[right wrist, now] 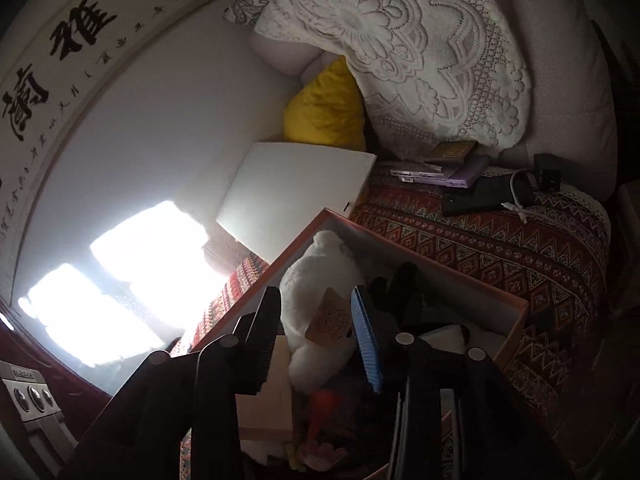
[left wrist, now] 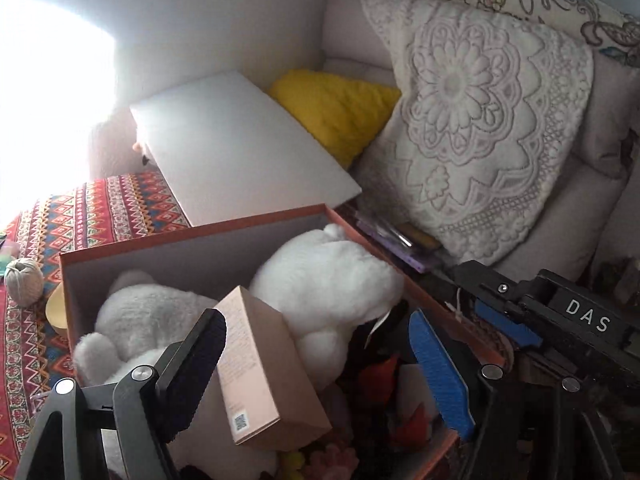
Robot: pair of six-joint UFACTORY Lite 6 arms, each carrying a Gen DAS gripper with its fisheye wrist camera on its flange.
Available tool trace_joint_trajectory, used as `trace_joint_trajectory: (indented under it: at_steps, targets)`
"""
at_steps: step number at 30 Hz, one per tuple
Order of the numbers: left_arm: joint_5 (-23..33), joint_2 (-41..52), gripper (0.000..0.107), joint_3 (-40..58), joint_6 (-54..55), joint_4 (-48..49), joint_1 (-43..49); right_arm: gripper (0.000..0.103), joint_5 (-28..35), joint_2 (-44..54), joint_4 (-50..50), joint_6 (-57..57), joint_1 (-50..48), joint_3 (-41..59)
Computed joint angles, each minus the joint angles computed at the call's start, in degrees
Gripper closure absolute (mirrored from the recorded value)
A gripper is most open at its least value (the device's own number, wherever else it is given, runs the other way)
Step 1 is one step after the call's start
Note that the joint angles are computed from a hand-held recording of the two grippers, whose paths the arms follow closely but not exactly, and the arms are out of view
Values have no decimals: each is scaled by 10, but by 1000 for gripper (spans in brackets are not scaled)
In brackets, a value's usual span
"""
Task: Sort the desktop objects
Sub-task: 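Move both tools back over the yarn ball and battery pack, then grasp the grey yarn ball with the left tool while the right tool grasps the blue battery pack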
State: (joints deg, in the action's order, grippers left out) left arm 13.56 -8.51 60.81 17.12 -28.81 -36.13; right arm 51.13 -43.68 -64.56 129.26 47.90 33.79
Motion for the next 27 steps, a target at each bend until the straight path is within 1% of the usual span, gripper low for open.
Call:
trace_joint_trajectory:
  at_steps: [2, 4, 7, 10, 13, 14, 15, 17, 19, 22, 24, 26, 27]
  targets:
    - [3, -13, 27, -11, 11, -8, 22, 59, 25, 4, -5, 6, 16, 5]
    - [13, -31, 23, -27, 30, -25, 58, 58, 44, 20, -11, 16, 37, 18]
    - [29, -65, 21, -65, 111, -92, 131, 54, 60, 68, -25, 34, 69, 51]
    - [44, -94, 21, -105, 196, -142, 219, 53, 87, 150, -38, 37, 108, 114]
    - [70, -109, 20, -137, 321, -223, 331, 51, 115, 266, -46, 24, 148, 209]
    - [83, -108, 20, -145, 365, -249, 370, 49, 120, 310, -46, 10, 157, 249]
    - [98, -107, 20, -153, 414, -275, 411, 46, 124, 357, -46, -8, 166, 293]
    - [128, -99, 20, -164, 499, -315, 491, 44, 130, 454, -39, -52, 182, 391]
    - [167, -83, 20, -171, 574, -341, 573, 43, 131, 549, -29, -99, 196, 493]
    - [213, -47, 20, -174, 664, -365, 677, 39, 120, 702, 15, -188, 210, 671]
    - [227, -16, 20, -172, 714, -373, 725, 37, 103, 804, 50, -265, 212, 790]
    - [227, 15, 20, -168, 758, -386, 755, 36, 81, 908, 106, -356, 207, 910]
    - [226, 33, 20, -157, 762, -384, 764, 36, 73, 959, 142, -400, 201, 970]
